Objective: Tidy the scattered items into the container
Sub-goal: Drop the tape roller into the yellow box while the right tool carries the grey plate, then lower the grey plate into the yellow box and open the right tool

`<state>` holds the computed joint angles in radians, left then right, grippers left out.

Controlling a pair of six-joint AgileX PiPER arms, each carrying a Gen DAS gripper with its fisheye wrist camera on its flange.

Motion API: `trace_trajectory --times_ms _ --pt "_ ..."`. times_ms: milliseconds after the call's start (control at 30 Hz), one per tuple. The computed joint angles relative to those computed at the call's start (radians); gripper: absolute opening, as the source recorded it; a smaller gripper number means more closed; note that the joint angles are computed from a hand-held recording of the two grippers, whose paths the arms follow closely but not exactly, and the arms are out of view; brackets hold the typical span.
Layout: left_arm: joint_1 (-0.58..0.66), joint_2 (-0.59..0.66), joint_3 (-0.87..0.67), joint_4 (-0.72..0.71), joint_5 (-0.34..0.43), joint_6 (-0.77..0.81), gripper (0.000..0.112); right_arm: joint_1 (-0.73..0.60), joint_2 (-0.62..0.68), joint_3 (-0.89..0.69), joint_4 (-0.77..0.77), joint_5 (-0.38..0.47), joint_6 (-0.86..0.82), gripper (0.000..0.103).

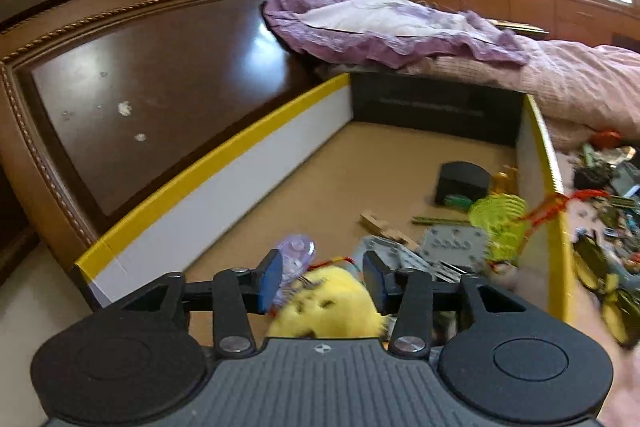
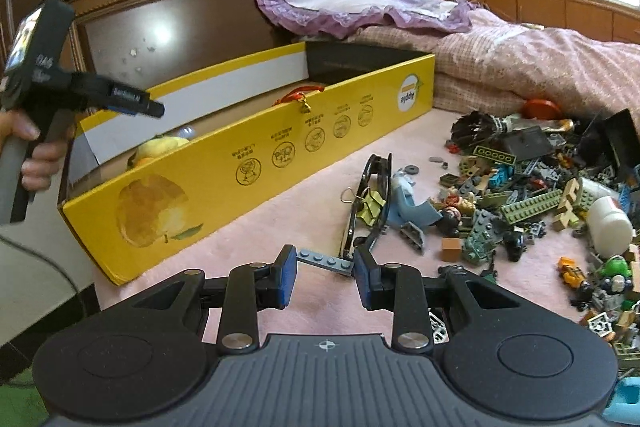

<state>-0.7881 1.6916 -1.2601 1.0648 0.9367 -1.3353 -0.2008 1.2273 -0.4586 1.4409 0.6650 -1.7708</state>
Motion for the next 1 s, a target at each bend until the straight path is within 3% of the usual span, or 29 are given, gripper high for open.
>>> trace_trajectory --times_ms 167,267,367,633,933,1000 --pt "-0.015 -0.014 0.020 -0.039 -0.016 -0.033 0.067 0.047 0.015 -0.039 -0.015 -0.019 0.030 0.032" --pt "-0.019 -0.035 0.051 -0.015 -0.022 -0.073 0.069 0.093 0.054 -0.120 -0.086 0.000 0.116 0.032" --pt "-0.033 -0.048 0.079 0.036 0.008 -0.111 0.071 0.166 0.116 -0.260 -0.159 0.020 0.224 0.032" --pt "0.010 -0.069 0.137 0.066 -0.056 -0.150 0.075 0.343 0.414 -0.717 -0.273 0.047 0.513 0.032" --pt "0.037 -0.058 0.148 0.086 -0.064 -0.190 0.077 0.528 0.733 -1.172 -0.710 -0.055 0.997 0.033" --pt "0.033 -0.049 0.141 0.086 -0.052 -0.177 0.077 0.531 0.783 -1.255 -0.771 -0.016 1.081 0.040"
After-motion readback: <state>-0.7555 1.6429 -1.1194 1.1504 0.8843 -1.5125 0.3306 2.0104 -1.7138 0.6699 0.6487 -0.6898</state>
